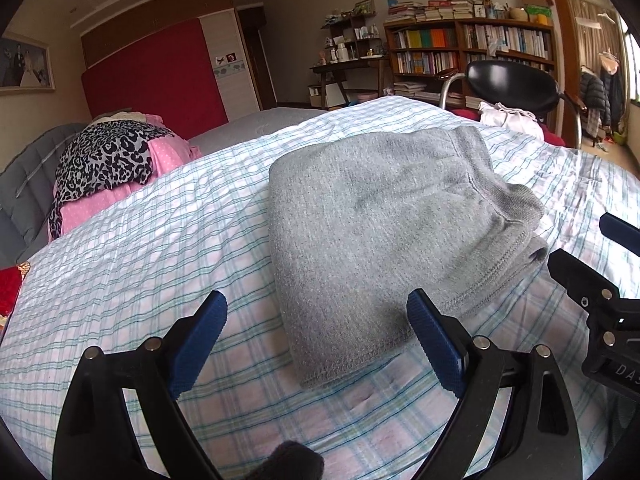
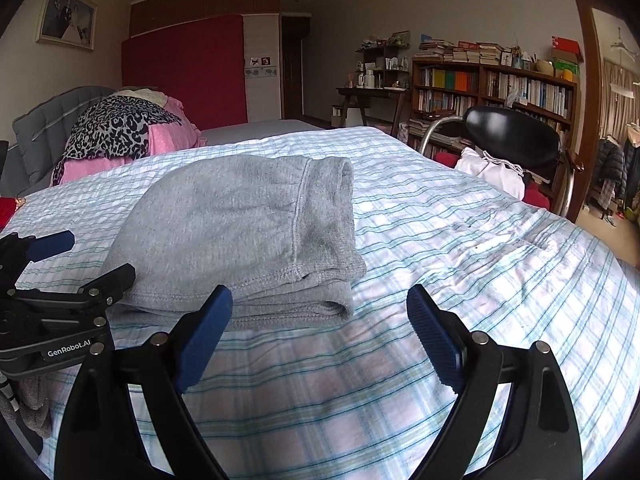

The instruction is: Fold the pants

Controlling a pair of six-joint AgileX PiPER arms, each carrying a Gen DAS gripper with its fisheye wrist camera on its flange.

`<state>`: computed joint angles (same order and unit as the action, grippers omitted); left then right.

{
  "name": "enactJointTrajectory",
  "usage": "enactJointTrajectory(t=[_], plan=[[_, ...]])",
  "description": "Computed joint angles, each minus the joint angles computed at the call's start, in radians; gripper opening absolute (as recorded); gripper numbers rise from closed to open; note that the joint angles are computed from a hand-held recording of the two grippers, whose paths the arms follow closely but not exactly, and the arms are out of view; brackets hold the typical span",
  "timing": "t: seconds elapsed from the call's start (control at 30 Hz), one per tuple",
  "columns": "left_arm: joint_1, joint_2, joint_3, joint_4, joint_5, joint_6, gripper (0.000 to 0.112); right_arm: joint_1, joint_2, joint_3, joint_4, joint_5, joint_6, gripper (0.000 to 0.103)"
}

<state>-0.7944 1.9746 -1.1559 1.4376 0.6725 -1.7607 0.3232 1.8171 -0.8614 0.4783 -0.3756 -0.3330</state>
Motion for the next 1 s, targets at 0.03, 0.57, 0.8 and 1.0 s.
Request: enactJointTrajectory(t=[0.03, 0.57, 0.8, 1.0], plan=[[0.004, -0.001, 0.002, 0.004, -0.003, -0.006, 0.091, -0.001, 0.0, 0.0, -0.004, 0.0, 0.004, 0.09], [0.004, -0.04, 0.062, 0.1, 0.014, -0.164, 0.095, 0.027, -0.022, 0.053, -0.051, -0.081, 0.042, 0.09], [-0.002, -0.043, 0.069, 0.119, 0.017, -0.176, 0.095, 0.031, -0.026, 0.058, -0.044, -0.085, 0.036, 0.09], [-0.008, -0.044, 0.074, 0.139, 0.02, -0.185, 0.095, 0.031, -0.025, 0.057, -0.044, -0.085, 0.035, 0.09]])
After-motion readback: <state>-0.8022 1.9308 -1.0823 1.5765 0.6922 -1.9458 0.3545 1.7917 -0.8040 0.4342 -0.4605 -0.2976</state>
